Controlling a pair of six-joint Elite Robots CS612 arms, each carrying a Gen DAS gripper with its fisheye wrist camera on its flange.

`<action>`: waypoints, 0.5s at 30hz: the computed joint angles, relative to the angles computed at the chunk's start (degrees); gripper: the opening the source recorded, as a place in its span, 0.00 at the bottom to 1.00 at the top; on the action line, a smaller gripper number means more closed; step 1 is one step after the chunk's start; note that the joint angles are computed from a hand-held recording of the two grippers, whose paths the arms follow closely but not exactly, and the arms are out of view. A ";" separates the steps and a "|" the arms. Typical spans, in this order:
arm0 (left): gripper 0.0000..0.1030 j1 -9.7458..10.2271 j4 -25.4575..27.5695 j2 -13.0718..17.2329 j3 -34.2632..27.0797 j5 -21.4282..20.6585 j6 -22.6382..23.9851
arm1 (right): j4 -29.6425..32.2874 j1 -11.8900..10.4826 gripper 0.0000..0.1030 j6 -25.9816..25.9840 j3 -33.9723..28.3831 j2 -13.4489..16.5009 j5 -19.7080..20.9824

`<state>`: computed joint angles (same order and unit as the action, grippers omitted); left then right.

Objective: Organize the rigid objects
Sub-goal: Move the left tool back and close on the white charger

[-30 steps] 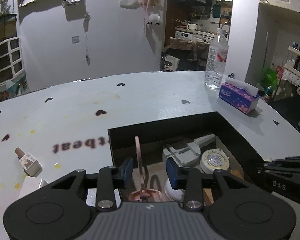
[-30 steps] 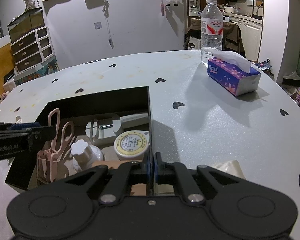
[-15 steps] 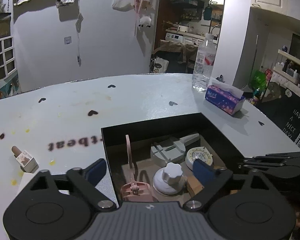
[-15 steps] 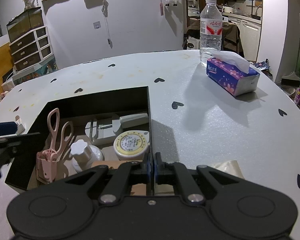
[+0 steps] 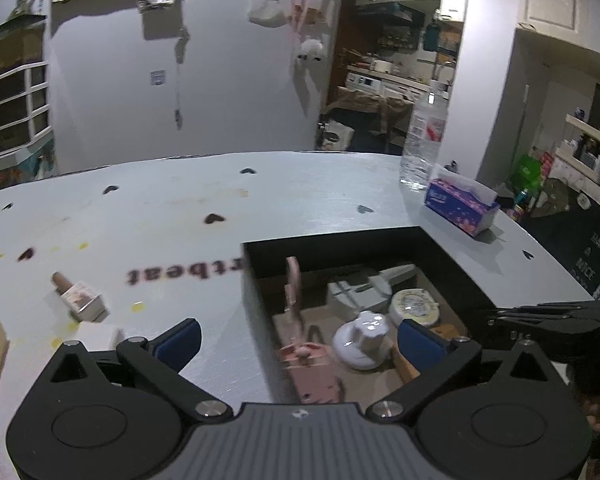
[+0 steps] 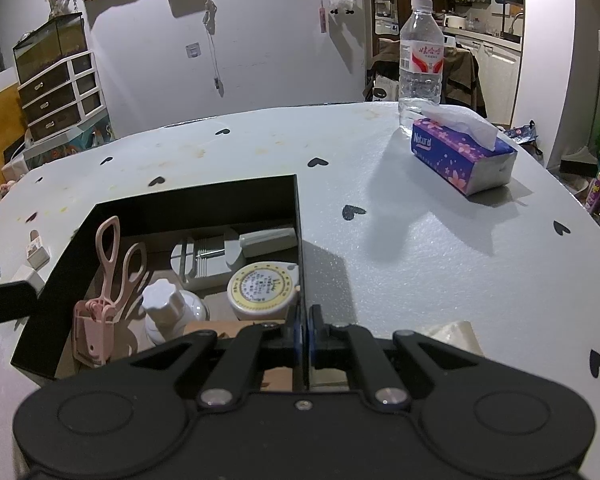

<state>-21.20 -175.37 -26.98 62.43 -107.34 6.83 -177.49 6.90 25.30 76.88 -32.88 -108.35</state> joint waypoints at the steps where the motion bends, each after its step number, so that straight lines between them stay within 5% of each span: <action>1: 1.00 0.16 -0.21 -0.03 0.14 0.27 -0.35 | -0.04 0.00 0.04 -0.02 0.03 -0.02 -0.03; 15: 1.00 2.46 -1.43 2.14 -1.46 7.77 -9.79 | 0.29 0.11 0.04 -0.10 0.09 -0.20 -0.35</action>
<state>-18.74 -176.80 -24.84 60.97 -99.57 -2.96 -177.20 7.01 25.21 76.97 -33.09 -108.69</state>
